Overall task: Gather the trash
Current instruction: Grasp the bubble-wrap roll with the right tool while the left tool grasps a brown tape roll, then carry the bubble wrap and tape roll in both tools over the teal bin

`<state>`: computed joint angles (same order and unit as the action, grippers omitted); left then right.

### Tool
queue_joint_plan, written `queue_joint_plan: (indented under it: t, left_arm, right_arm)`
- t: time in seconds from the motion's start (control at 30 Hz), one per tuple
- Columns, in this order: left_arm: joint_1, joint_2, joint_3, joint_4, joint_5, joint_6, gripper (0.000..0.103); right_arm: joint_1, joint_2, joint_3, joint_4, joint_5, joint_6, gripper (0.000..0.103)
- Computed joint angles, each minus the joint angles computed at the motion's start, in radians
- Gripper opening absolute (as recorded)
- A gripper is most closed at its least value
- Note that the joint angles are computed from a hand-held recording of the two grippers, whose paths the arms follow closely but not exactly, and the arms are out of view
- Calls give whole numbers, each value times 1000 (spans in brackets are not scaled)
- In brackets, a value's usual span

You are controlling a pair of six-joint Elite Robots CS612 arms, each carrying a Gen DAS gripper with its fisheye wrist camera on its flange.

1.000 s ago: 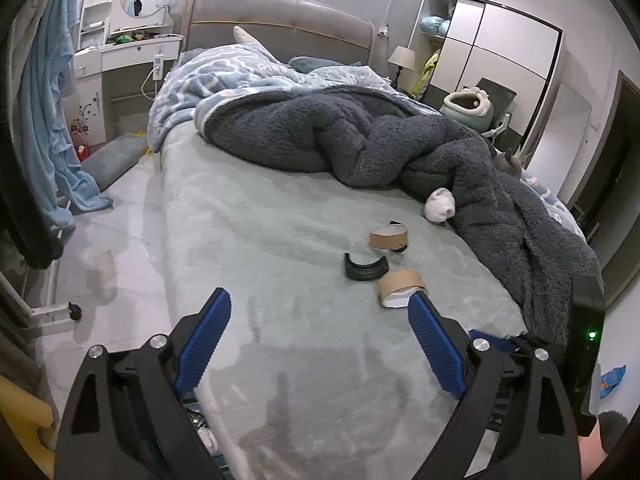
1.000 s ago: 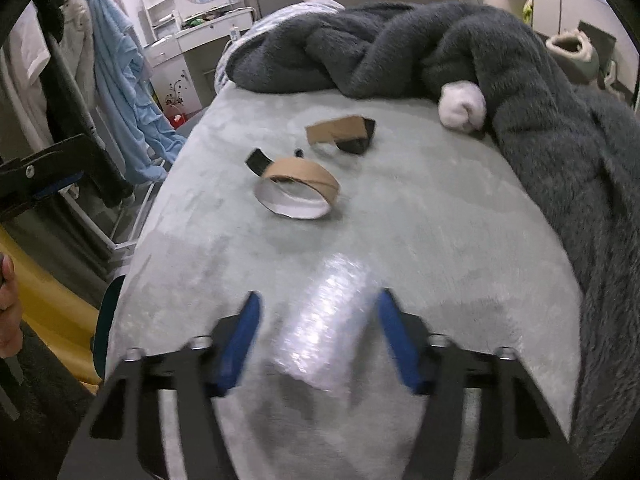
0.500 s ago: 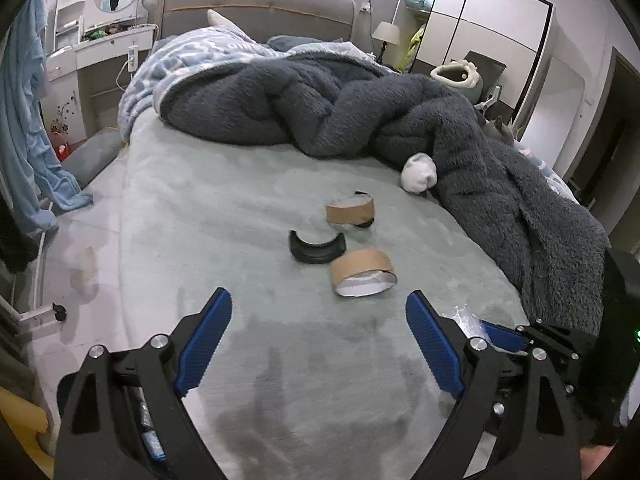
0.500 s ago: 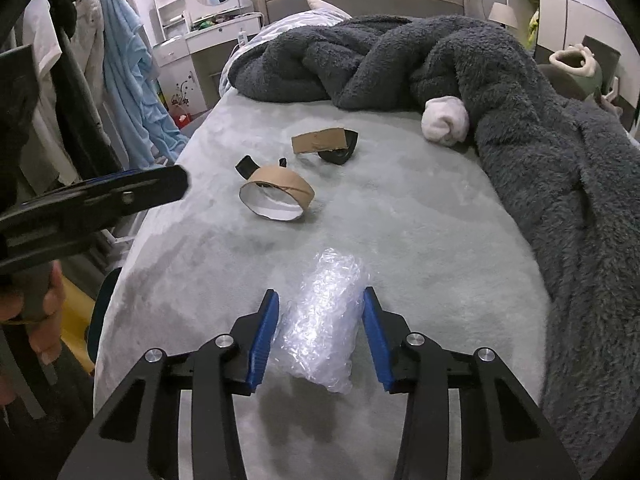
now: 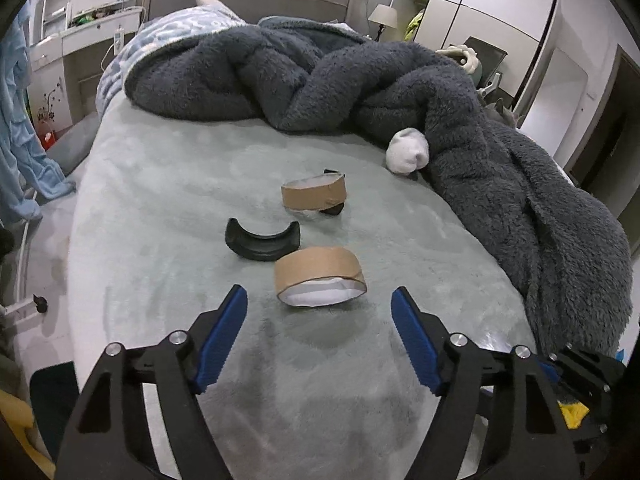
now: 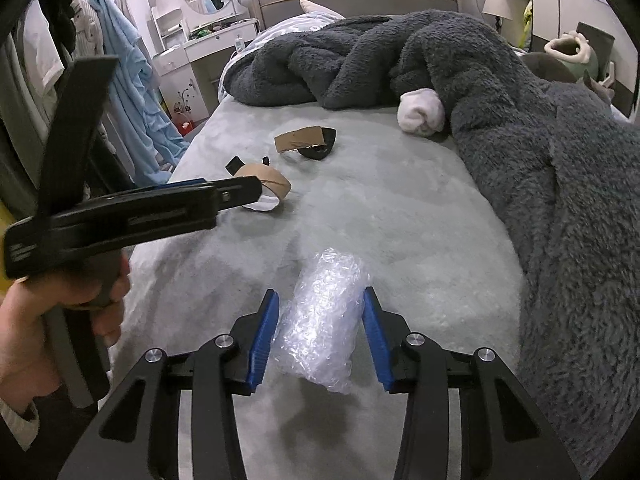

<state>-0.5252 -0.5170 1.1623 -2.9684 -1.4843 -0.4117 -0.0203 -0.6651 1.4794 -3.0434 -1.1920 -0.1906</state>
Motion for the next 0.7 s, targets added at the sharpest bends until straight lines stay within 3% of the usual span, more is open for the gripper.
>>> queue_joint_plan:
  t: [0.3, 0.53, 0.7]
  left_arm:
    - [1, 34, -59, 43, -4, -24, 72]
    - [-1, 46, -79, 68, -2, -18, 58]
    - [-1, 43, -72, 59, -3, -5, 58]
  right_arm:
    - [-17, -8, 20, -13, 47, 2, 43]
    - [-25, -13, 30, -15, 78, 2, 43]
    - [-24, -15, 30, -17, 91, 2, 43]
